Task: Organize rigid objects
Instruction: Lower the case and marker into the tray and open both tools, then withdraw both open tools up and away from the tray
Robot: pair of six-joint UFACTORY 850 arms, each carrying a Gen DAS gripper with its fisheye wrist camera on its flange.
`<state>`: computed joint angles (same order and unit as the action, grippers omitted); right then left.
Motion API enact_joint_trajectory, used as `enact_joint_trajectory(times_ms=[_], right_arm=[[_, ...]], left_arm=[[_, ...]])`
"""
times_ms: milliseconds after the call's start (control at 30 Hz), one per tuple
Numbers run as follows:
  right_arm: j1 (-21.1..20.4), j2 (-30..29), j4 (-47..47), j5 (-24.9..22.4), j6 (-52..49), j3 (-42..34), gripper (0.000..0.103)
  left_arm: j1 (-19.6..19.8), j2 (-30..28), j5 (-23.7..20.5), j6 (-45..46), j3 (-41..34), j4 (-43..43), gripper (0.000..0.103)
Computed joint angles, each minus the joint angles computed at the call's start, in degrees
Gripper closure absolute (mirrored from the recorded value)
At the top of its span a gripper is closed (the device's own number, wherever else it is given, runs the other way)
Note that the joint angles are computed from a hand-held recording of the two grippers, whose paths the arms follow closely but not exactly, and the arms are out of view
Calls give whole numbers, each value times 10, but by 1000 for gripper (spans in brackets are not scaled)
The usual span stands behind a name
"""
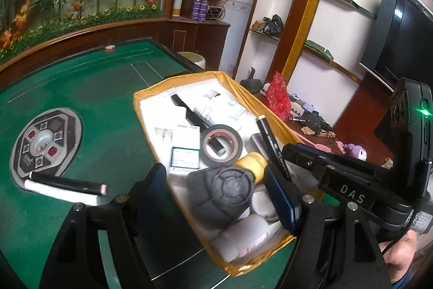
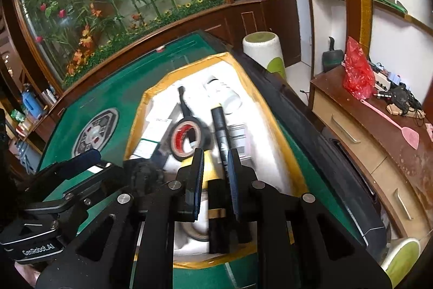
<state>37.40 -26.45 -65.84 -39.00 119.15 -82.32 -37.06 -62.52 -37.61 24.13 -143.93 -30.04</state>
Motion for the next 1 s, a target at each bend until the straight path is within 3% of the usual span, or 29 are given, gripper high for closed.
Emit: enact_joint_trajectory(times_ms=[333, 467, 600, 733, 800, 933, 1000], right_arm=[[17, -71, 61, 24, -129, -119, 86], [19, -109, 90, 51, -173, -175, 86], [23, -147, 128, 50, -224, -230, 86], [37, -162, 91, 32, -181, -240, 86], [50, -164, 57, -8, -148, -234, 86], [81, -144, -13, -105, -55, -189, 86], [94, -128, -36, -155, -7, -159, 86]], left_arm=[[65, 34, -4, -13, 66, -49, 28], [98, 32, 8, -70, 74, -44, 28], [105, 30, 1, -87, 75, -39, 28], [88, 71, 46, -29, 147, -51, 28], [73, 96, 84, -4, 190, -35, 27], [42, 162, 222, 44, 306, 4, 22], [34, 184, 266, 113, 344, -42, 20]])
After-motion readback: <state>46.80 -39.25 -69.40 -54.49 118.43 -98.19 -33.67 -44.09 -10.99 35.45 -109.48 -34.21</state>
